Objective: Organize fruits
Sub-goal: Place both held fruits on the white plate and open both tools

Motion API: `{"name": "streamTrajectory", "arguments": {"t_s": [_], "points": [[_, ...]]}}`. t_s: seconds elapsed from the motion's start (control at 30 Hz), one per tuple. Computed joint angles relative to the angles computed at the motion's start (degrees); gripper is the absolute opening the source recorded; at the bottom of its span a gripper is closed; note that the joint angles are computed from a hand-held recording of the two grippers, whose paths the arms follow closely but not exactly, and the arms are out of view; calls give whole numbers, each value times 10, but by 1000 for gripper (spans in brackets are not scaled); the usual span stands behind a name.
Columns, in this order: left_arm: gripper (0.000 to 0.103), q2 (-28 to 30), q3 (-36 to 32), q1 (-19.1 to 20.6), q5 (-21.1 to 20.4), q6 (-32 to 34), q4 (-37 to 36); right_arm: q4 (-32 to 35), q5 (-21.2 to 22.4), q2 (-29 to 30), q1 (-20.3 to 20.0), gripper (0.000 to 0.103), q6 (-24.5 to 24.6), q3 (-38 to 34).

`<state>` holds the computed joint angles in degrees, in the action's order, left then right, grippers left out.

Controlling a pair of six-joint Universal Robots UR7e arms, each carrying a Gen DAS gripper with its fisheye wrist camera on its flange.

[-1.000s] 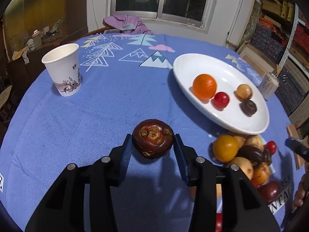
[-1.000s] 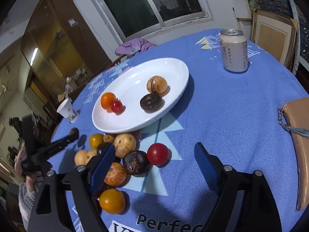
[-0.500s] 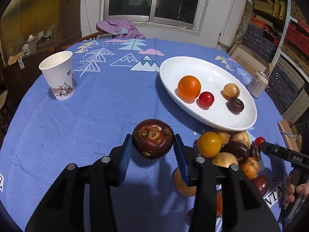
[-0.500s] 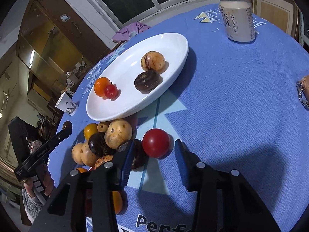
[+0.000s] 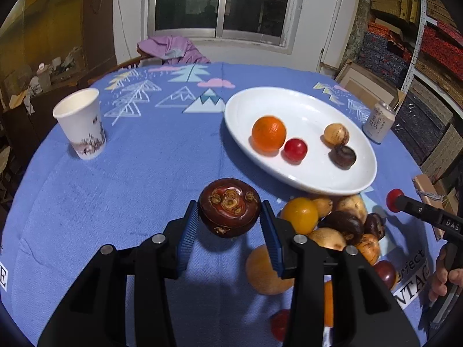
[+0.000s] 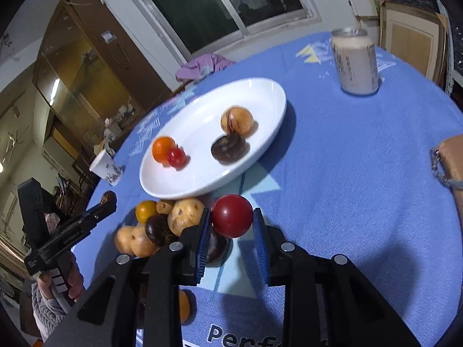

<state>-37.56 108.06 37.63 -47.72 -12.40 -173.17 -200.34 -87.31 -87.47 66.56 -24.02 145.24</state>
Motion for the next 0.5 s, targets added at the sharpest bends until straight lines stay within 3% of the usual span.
{"name": "streamTrajectory", "arguments": {"t_s": [0.1,0.27,0.33,0.5], "points": [[43,0,-22,-12,-7,10,14,10,22,-26,14,29,7,-8],[43,30,-115,-29,-6,42,52,52,-23,-34,88,29,22,-77],[43,52,-158,-29,-8,56,59,58,-55,-5,119,29,25,-119],[43,112,-259,-6,-9,63,110,83,-95,77,138,29,37,-205]]}}
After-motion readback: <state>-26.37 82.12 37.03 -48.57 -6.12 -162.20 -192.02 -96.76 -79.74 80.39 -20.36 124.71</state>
